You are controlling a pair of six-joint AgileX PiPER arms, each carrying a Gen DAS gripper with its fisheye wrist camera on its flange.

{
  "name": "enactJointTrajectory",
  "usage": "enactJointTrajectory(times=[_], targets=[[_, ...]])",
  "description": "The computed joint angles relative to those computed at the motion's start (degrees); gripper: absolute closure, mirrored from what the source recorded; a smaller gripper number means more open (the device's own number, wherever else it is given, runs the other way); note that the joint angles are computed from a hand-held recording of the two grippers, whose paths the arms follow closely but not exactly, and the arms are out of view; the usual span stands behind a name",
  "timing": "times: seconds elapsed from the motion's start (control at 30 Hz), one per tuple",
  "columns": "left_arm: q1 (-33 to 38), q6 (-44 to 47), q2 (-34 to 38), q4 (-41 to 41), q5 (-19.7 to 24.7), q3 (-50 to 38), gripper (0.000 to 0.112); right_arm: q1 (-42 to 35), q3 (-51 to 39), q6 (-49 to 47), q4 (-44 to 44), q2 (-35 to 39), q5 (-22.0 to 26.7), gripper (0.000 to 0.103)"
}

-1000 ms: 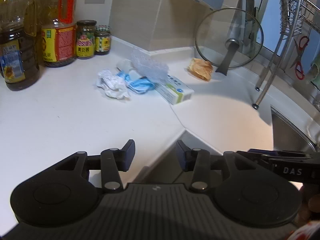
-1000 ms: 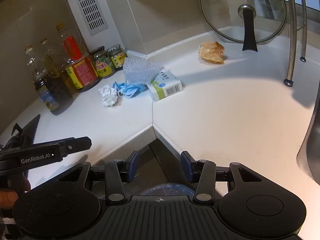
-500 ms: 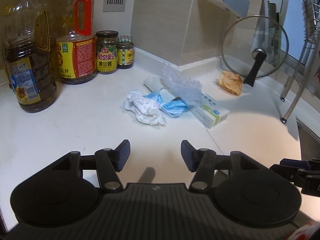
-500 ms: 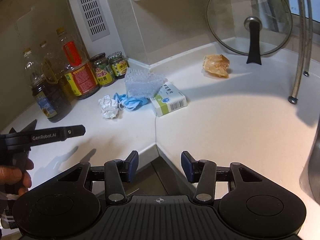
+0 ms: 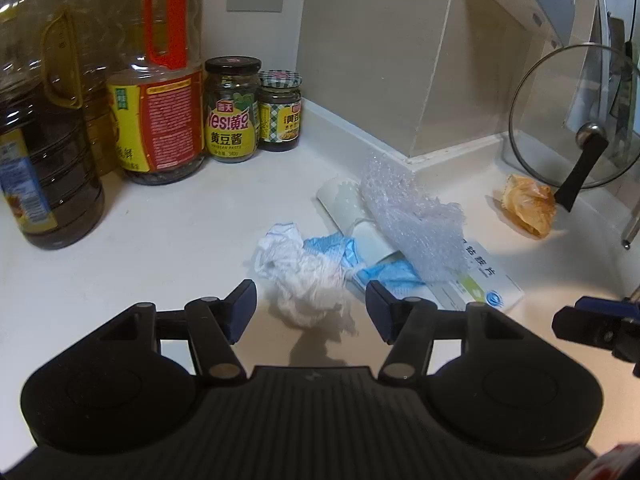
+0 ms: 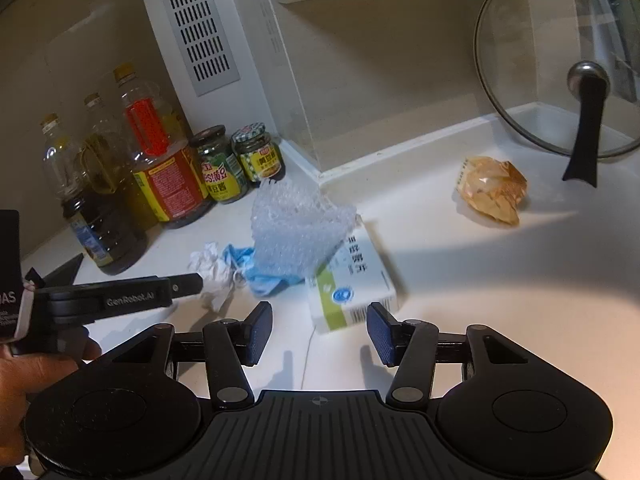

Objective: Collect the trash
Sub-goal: 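Grasp the white tissue with the left tool while the right tool grasps the bubble wrap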

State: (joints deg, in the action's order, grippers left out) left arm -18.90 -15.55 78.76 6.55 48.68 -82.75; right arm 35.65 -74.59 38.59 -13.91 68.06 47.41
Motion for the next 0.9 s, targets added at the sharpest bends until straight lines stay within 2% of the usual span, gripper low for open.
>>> enactJointTrajectory(times=[0.2, 0.23, 0.33, 0.53, 0.9], targets=[[-1.3, -1.6, 5.5, 3.1, 0.4, -2.5, 0.064, -8.0, -0.6, -11.4, 11.4, 3.4, -4.1, 0.050], [-1.4, -1.6, 5.7, 3.6, 0.3, -2.4, 0.073, -9.0, -0.8, -12.8, 12.8, 4.0, -4.5, 0.050], [-0.7, -0.8, 5.6, 2.6, 0.1, -2.0, 0.083, -10.7, -1.4, -15.7, 16.1, 5.7, -5.3, 0.050], [0.8, 0.9, 3.4, 0.6, 1.6, -2.8, 0.092, -12.1, -3.1, -18.5, 19.7, 9.3, -7.7, 0.050], [4.3, 1.7, -1.5, -4.7, 3.0, -2.1, 0.093, -9.3, -9.5, -14.4, 12.3, 18.0, -9.2, 0.050]])
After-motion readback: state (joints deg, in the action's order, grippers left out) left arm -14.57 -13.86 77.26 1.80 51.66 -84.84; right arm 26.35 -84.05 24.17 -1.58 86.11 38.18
